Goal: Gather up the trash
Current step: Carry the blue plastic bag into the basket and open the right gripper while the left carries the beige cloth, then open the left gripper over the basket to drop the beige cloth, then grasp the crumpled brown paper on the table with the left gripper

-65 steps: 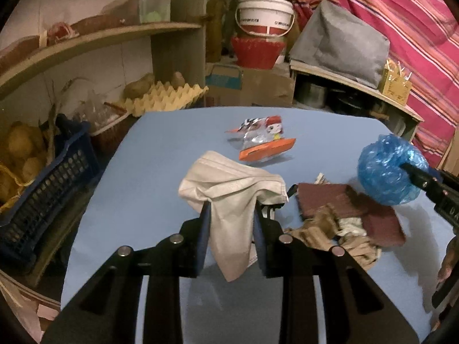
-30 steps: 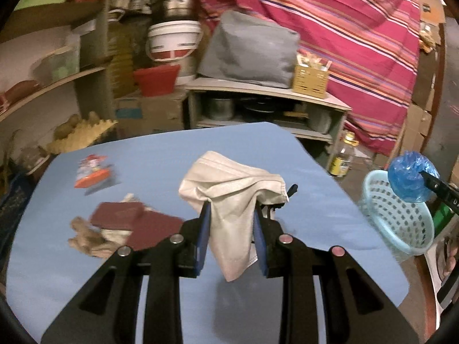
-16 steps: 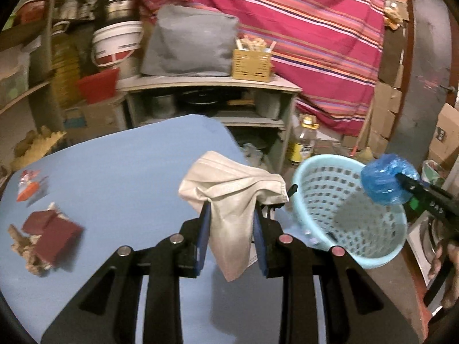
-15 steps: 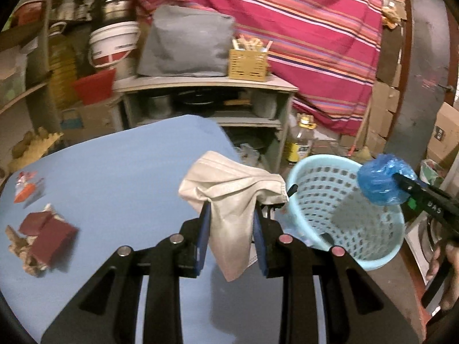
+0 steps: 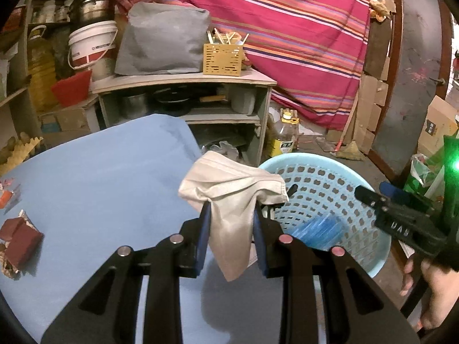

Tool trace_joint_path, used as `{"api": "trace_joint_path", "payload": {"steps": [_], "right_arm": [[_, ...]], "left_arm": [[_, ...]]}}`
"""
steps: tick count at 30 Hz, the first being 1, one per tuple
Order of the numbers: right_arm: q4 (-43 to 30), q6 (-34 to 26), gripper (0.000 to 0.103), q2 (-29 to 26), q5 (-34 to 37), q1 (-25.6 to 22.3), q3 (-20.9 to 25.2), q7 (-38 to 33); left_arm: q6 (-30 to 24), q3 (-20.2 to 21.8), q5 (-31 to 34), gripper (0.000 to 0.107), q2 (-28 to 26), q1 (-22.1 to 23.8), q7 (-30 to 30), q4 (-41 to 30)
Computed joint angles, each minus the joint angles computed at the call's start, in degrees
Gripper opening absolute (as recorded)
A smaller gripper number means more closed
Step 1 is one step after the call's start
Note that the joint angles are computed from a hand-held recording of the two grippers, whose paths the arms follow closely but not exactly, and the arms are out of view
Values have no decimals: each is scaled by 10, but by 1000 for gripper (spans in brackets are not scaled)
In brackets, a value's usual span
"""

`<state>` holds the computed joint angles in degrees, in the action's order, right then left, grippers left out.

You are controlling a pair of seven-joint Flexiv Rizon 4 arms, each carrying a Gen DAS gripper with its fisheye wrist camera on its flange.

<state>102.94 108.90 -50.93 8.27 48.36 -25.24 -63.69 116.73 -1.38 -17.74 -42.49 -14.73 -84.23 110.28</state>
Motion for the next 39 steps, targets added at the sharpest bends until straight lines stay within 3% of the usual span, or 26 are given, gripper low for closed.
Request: {"api": "trace_joint_path", "payload": {"steps": [5,14,17,19,21,26,28,33,39], "right_arm": [[18,-1,89,-8,29,42,-54,11],[45,11,92,-2,54,56,-78,17],[49,10,92,0,58,56,-79,16],[49,7,92,1,58,55,-79,18],[51,8,92,1,59,56,-80,20],[54,9,92,2,59,57,-83,22],[55,9,93,1,60,60,-85,21],[44,1,99,1,52,68,-82,23],[20,-15,99,2,26,72,-58,37]], "left_arm": [[-14,-18,17,28,-10,8,1,-22],[-100,-33,29,33,-57,2,11,-108],[-123,-31,30,42,-70,-1,13,-131],[-132,-46,38,62,-74,13,15,-138],[-134,-44,38,64,-73,13,10,-137],[-127,-58,50,65,-55,38,-2,-104],[-112,-45,49,75,-45,32,-11,-88],[-72,-7,44,85,-6,32,-26,-18],[-8,2,68,92,52,94,-41,91]]}}
